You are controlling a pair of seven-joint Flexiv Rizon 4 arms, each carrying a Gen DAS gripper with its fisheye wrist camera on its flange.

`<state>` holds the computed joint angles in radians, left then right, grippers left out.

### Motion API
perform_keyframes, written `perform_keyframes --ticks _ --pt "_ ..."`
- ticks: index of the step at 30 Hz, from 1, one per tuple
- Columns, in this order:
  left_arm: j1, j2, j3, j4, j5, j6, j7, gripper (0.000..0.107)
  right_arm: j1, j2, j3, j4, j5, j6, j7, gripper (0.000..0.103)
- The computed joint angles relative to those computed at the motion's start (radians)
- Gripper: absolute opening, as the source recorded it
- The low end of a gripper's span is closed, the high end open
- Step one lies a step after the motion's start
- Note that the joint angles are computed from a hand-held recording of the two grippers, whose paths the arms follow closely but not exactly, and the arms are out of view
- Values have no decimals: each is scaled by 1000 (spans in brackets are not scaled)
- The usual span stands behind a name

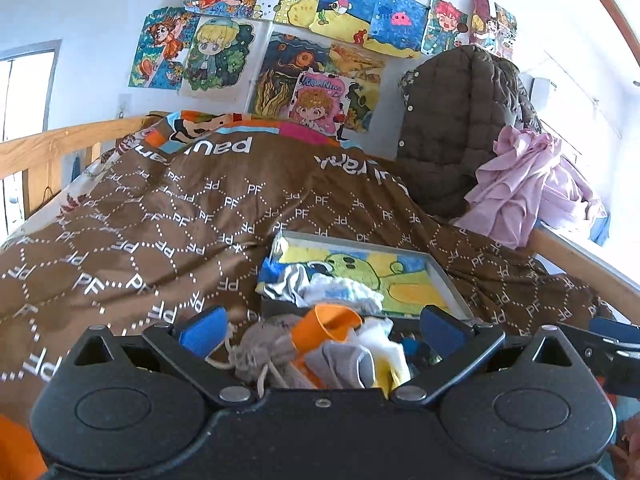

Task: Organize soft objects

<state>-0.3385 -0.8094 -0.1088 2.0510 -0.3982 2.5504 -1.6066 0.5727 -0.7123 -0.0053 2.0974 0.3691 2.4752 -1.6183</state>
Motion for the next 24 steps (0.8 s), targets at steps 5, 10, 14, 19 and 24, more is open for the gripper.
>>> perform_keyframes --ticks 5,10,14,19,24 --pt "-23 18 -3 53 -31 17 -16 102 15 19 4 49 35 -17 -1 103" --pt "-49 31 2 83 -57 -17 8 102 14 35 16 91 36 -44 22 103" --pt "-59 33 8 86 -55 -53 31 102 5 56 15 107 20 -119 61 103" --pt "-68 36 12 78 -56 -105 53 102 25 82 -28 104 24 -257 116 103" --pt "-76 39 19 72 -65 -176 69 102 46 91 -72 108 -17 -367 174 103"
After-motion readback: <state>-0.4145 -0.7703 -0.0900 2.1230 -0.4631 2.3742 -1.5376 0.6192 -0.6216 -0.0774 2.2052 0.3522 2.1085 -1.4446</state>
